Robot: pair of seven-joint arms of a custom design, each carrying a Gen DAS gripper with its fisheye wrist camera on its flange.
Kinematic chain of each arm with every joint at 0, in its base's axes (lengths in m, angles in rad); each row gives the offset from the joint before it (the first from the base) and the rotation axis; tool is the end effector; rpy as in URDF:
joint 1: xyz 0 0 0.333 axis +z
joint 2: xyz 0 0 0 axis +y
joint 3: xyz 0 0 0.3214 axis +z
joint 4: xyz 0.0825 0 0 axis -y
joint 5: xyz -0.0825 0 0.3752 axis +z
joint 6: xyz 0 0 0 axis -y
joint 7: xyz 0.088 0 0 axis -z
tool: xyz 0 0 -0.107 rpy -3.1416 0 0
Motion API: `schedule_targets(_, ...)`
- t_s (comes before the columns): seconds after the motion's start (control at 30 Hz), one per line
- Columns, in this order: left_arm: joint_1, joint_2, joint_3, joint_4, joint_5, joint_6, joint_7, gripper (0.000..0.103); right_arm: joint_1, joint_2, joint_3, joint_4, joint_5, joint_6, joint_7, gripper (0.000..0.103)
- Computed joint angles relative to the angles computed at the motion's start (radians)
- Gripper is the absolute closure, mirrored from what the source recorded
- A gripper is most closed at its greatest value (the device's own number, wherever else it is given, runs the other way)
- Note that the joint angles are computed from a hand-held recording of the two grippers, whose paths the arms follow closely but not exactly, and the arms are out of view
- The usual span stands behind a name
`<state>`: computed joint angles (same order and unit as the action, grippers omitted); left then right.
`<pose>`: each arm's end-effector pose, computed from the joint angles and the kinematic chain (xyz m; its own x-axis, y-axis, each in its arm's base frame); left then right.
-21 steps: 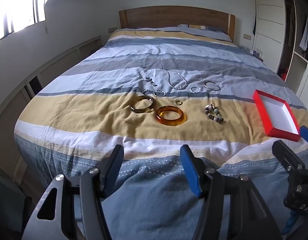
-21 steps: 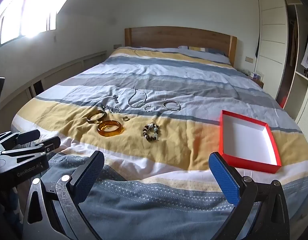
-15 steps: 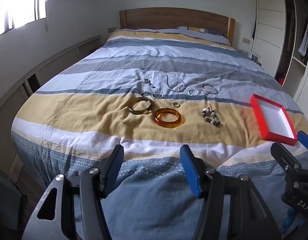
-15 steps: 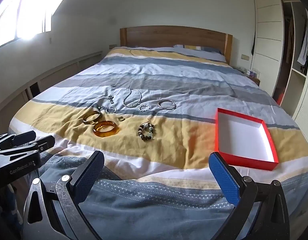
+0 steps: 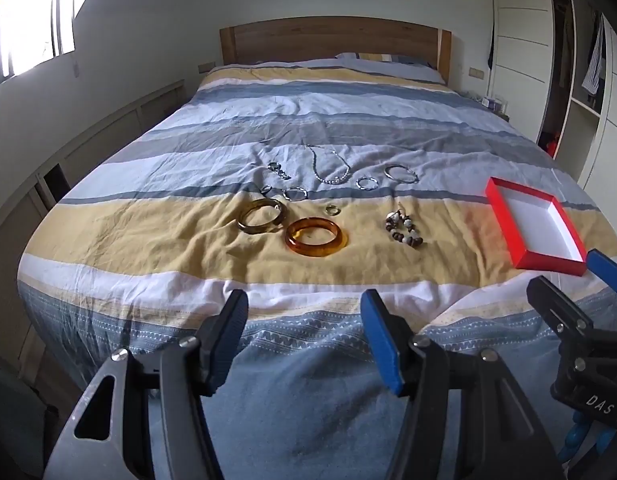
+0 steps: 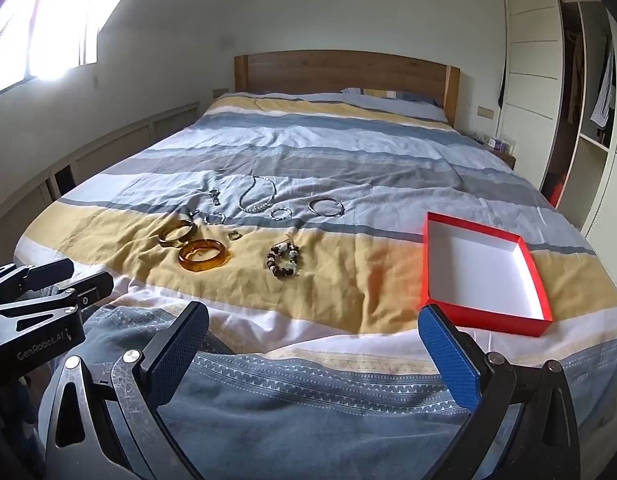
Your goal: Organize jewelry
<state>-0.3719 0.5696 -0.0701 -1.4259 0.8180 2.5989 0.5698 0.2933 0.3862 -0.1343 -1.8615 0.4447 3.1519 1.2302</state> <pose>0.6761 -0.3227 0.4371 0.0222 -0.9983 -0.0544 -0.6893 0.0241 -0.7240 0.6705 0.0802 0.4291 0.1010 -0.9945 -0.0288 -0.6150 -0.0396 -0.7875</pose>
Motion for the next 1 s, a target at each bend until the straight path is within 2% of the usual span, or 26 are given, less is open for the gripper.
schedule_targets(0.47, 0.0, 0.017, -0.002, 0.012, -0.017, -0.008, 0.033, 0.046, -0.001, 0.01, 0.006, 0.005, -0.002, 0.005, -0.007, 0.001)
schedule_targets(0.53, -0.008, 0.017, 0.006, 0.012, -0.001, -0.006, 0.027, 0.046, 0.025, 0.013, -0.022, 0.005, -0.009, 0.008, 0.007, 0.001)
schedule_targets(0.67, -0.023, 0.016, 0.031, 0.011, 0.052, 0.005, -0.022, 0.046, 0.037, 0.017, -0.037, 0.008, -0.016, 0.01, 0.017, 0.001)
schedule_targets(0.8, -0.005, 0.02, 0.019, 0.008, 0.039, 0.017, -0.026, 0.046, 0.068, 0.03, -0.077, 0.02, -0.033, -0.001, 0.043, 0.001)
schedule_targets(1.0, 0.003, 0.052, 0.005, 0.039, -0.002, -0.001, 0.024, 0.046, 0.069, 0.043, -0.096, 0.04, -0.064, -0.03, 0.079, 0.0)
